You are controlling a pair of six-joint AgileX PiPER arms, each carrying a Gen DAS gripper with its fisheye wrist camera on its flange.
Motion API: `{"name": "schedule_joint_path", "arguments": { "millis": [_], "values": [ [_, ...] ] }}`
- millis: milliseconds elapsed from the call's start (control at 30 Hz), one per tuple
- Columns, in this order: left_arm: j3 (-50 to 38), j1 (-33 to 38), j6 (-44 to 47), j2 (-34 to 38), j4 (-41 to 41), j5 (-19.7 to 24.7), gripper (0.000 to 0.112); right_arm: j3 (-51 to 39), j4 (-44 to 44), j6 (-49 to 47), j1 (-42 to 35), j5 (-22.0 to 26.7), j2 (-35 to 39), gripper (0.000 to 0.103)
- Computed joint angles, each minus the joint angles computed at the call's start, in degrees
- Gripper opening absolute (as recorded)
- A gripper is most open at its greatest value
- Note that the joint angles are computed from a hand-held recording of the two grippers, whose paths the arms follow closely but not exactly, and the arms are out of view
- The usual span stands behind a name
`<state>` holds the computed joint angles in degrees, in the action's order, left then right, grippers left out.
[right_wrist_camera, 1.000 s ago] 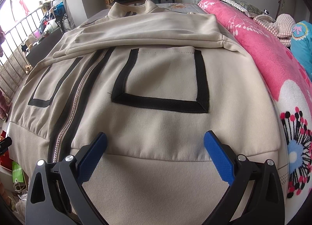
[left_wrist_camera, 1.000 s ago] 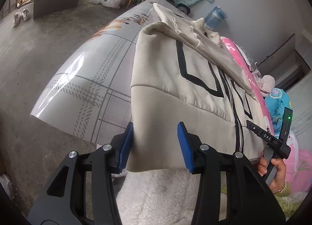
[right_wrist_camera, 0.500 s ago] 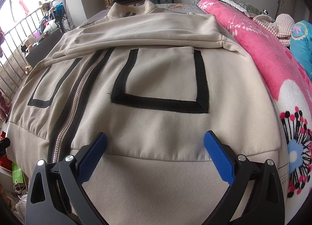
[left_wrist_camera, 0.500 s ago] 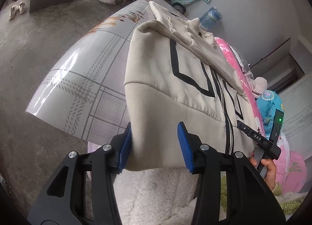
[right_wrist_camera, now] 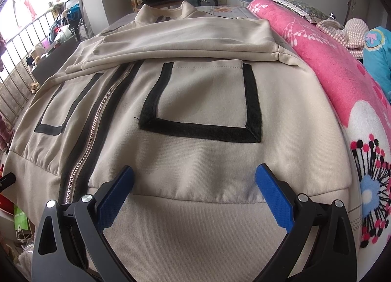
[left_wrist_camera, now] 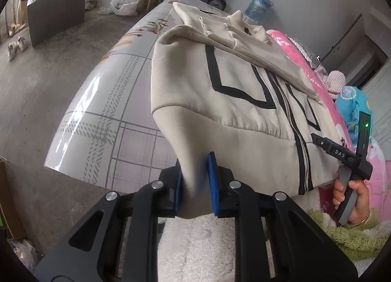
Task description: Fold large clothes
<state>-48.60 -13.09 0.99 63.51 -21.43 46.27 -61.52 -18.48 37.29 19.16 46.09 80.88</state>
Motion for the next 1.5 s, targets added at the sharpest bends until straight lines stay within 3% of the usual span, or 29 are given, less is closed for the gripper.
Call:
{"name": "schedule_joint_path", "arguments": {
  "millis": [133,233,400,633,767,933,1133,1267,1500],
  "values": [
    [-2.4,-7.5,-9.8,1.2,13.1,0.1,0.017,0.7,2.9,-3.2,-0.7,0.7,-2.0,0.097],
    [-3.2,-9.4,-12.2,1.8,16.6,0.8,0.017,1.3,2.9,-3.7,-0.1,2.7,-4.7,0.093],
    [-3.8,-8.5,-9.7,2.4,15.7,1.5,0.017,3.6,-0.1,1.8,-2.0,7.7,-12.4,0.079],
    [-3.6,-8.4,-7.9,2.8,15.2,0.8,0.017,5.3,0.0,1.1,-10.7,13.3,-18.0,0.064],
    [-3.3,-8.0,-7.3,2.7,14.4,0.5,0.018,6.3,2.6,-1.2,-14.4,13.1,-18.7,0.055],
    [-3.2,-8.0,-7.3,2.7,14.4,0.4,0.018,6.7,0.8,0.3,-12.2,14.5,-19.0,0.049],
    [-3.3,-8.5,-8.2,2.4,15.3,0.6,0.018,8.6,10.2,-4.8,-16.8,13.2,-21.4,0.033],
    [-3.3,-9.0,-9.2,2.2,16.1,0.5,0.018,9.3,9.3,-3.0,-16.0,13.8,-22.4,0.021],
    [-3.1,-10.8,-11.1,1.8,18.8,0.0,0.017,10.3,6.7,-1.0,-13.5,13.8,-23.1,0.009]
  ]
}}
